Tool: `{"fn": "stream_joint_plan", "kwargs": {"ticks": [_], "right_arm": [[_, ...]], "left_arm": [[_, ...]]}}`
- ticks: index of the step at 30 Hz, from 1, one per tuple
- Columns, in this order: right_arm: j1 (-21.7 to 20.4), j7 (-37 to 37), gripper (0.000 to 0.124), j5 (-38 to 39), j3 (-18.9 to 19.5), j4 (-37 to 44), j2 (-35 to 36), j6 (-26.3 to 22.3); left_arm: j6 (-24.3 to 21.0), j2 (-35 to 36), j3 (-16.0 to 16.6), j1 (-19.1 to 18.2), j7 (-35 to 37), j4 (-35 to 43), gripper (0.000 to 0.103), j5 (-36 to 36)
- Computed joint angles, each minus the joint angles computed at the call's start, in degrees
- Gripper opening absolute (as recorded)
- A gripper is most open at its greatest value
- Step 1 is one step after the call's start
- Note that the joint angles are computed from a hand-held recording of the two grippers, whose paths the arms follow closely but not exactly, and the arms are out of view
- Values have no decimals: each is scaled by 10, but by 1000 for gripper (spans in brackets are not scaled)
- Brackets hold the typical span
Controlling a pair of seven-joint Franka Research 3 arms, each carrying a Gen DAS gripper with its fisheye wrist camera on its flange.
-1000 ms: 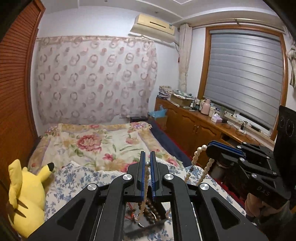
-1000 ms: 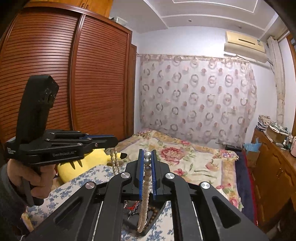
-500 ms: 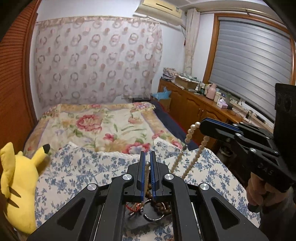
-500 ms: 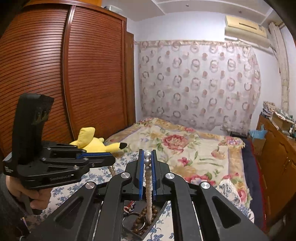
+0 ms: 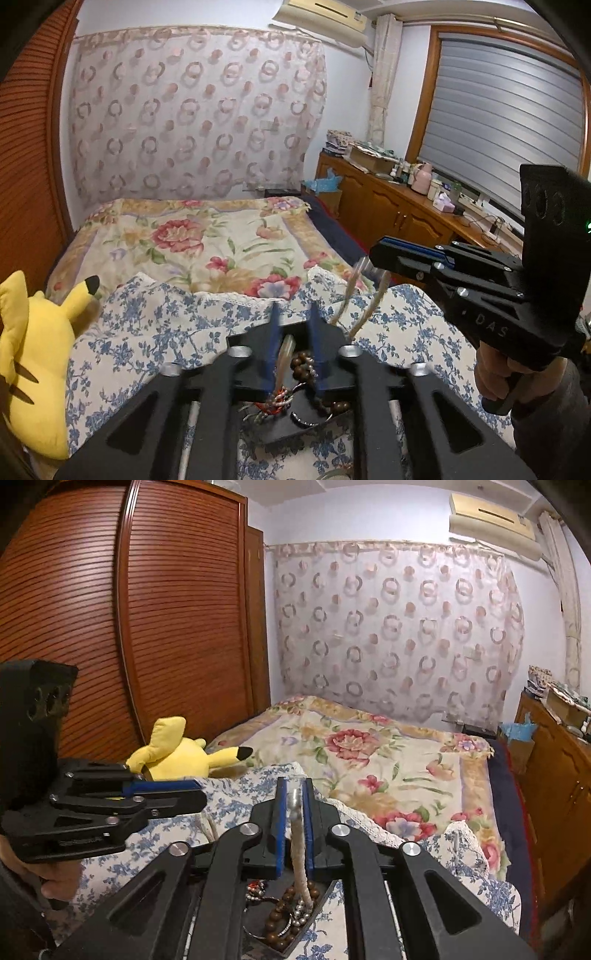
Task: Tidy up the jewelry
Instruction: 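Lower the pearl necklace into the black box and open both grippers, then move both grippers back to the pile and grasp the green pendant with the right gripper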
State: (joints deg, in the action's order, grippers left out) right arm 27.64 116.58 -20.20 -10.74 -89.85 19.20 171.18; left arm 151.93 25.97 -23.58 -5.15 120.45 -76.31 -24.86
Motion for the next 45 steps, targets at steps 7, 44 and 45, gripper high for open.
{"fn": "stream_joint_plan", "kwargs": {"ticks": [7,44,45], "right_arm": [[19,52,25,-50,-22,-68,-37,8],[-68,105,39,-72,134,-337,-156,-37],[-68,97,39,-67,135,-335,-155,-40]], "left_arm": [[27,-46,-10,25,45,-86,39,-44],[57,-146,47,-27,71,-329,86,-12],[55,-146,48,-27,67,-330,86,-9]]}}
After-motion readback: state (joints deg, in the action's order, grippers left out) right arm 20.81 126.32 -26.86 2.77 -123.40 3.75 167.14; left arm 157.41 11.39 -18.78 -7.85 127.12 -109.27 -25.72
